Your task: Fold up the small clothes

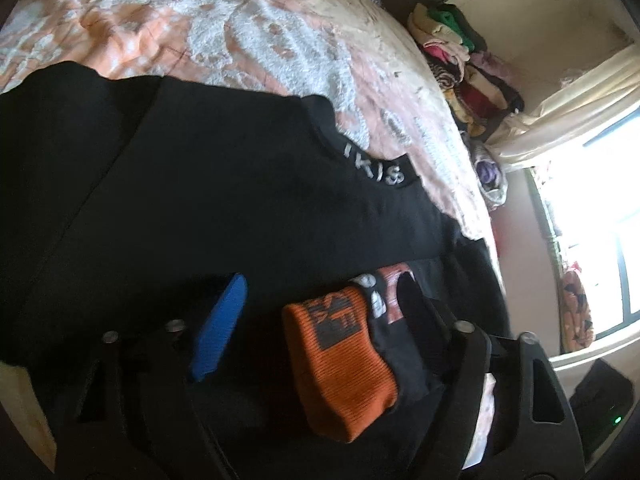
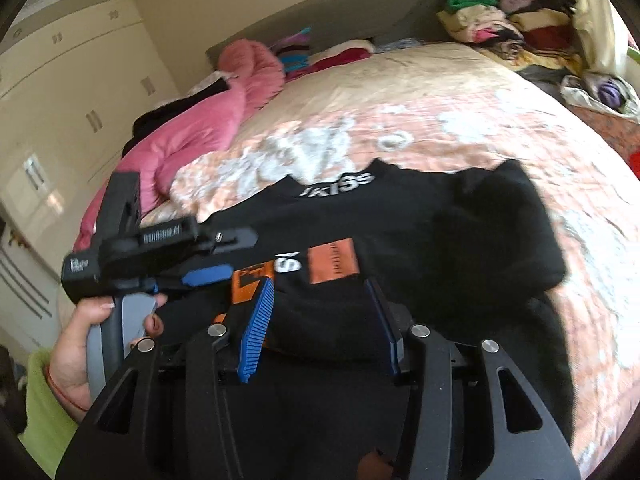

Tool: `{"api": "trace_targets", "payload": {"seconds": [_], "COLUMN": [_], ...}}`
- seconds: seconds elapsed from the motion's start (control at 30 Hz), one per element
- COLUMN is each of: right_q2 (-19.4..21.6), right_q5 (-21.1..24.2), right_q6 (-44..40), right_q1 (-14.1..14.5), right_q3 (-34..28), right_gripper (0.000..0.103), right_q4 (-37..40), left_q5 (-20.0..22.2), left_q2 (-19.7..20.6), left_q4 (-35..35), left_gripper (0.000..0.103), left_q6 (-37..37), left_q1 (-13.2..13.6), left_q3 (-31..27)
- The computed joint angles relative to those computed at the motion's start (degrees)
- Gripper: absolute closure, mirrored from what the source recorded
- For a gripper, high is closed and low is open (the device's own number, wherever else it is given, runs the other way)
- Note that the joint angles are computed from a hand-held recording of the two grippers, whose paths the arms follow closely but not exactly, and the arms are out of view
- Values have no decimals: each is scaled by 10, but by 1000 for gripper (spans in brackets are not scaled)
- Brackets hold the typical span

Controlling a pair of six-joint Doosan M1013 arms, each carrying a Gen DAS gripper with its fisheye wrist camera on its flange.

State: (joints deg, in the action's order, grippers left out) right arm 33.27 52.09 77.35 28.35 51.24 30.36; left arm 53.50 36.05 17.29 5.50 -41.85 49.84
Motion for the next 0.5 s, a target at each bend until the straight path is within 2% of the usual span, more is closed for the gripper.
{"api": "trace_targets", "payload": {"seconds": [0.03,0.1,0.23,0.27,0.3,0.33,0.43,0.5], "right_q2": [-3,-9,-16,-17,-18,-19,-22,-23], "right_q5": [-4,-11,-21,-22,-24,-26,-31,-34], "right_q6": [5,16,40,47,53,59,71,77], "right_q1": [-2,-7,-15,-16,-16,-18,-20,-22], "right_q3": [4,14,25,27,28,30,35,36], "right_gripper": [58,58,58,58,58,58,58,58], "right_q4": [-2,-4,-15,-20,-26,-31,-37,-42], "left_q5": [-2,-6,24,26,25,19,-34,-52], "left_q2": [1,4,17,19,21,20,3,-4], "left_q4": [0,-8,-6,-4,-5,-6,16,40], "left_gripper": [50,56,57,66,87,100,102,102], "left_q6": [0,13,37,39,43,46,26,12], "left_q1": [-2,-3,-8,-8,-9,-9,-11,-13], "left_q3": [0,-4,-31,-34,-36,-35,-6,2]}}
